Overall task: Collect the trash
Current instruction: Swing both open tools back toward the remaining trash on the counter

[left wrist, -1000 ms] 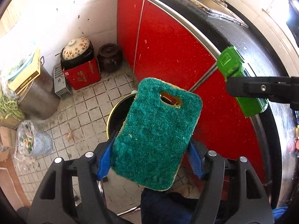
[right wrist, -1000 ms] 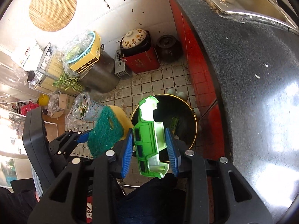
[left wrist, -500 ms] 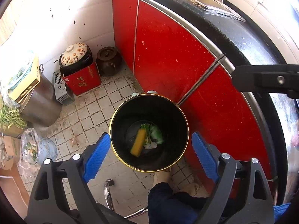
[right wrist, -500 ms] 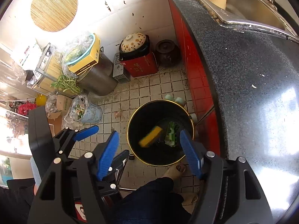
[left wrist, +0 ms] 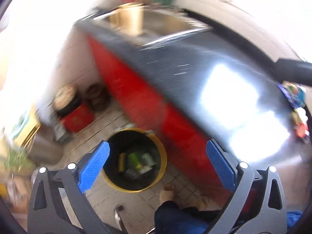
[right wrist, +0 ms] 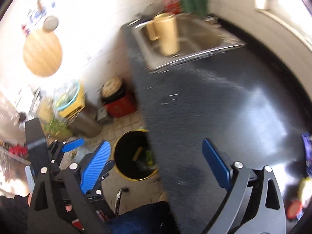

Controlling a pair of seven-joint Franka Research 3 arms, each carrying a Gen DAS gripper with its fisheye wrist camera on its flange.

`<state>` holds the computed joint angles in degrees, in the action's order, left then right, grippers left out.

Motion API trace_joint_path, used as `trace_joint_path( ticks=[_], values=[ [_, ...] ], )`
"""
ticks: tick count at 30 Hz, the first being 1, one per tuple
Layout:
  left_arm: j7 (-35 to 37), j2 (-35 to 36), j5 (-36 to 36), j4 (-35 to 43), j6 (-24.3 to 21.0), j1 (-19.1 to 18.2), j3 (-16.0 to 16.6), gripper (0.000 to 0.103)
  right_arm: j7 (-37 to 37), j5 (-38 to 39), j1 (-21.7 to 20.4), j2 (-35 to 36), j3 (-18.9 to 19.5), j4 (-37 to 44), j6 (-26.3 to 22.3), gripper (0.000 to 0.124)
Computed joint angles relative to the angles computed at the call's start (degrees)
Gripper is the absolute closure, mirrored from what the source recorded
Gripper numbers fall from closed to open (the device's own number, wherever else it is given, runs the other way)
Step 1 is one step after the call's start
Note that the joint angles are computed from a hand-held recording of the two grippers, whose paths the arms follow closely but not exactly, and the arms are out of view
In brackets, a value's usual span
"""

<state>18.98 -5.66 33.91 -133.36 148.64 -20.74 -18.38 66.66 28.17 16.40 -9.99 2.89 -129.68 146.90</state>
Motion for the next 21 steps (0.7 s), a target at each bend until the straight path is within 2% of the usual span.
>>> trace_joint_path(
  ticks=[3, 7, 12, 15, 21],
  values=[
    [9.75, 8.42, -1.18, 10.35, 2.81, -2.12, -0.94, 0.007, 6.29, -3.30, -4.66, -6.24, -1.87, -4.58, 1.82, 0.031],
    [25.05, 19.76, -4.29, 25.24, 2.84, -5.78, -2.14, 0.007, 17.25, -13.45, -15.19, -15.45, -2.19, -11.99, 3.97, 0.031],
    [42.81, 33.38, -10.21, 44.81, -1.05, -10.32, -4.79, 0.007, 23.31, -18.92, -25.61, -25.11, -5.15, -20.14, 3.79, 0.031],
    [48.45, 38.92, -12.05, 53.88, -3.69, -13.90, -4.52, 0.007, 25.53, -20.84, -31.36, -28.68, -6.48, -23.05, 3.01, 0.031],
    [59.11, 50.76, -14.81, 74.40, -12.58, -21.65, -2.03, 0.007, 23.87, -20.51, -34.94, -29.18, -9.77, -24.09, 2.41, 0.031]
  ],
)
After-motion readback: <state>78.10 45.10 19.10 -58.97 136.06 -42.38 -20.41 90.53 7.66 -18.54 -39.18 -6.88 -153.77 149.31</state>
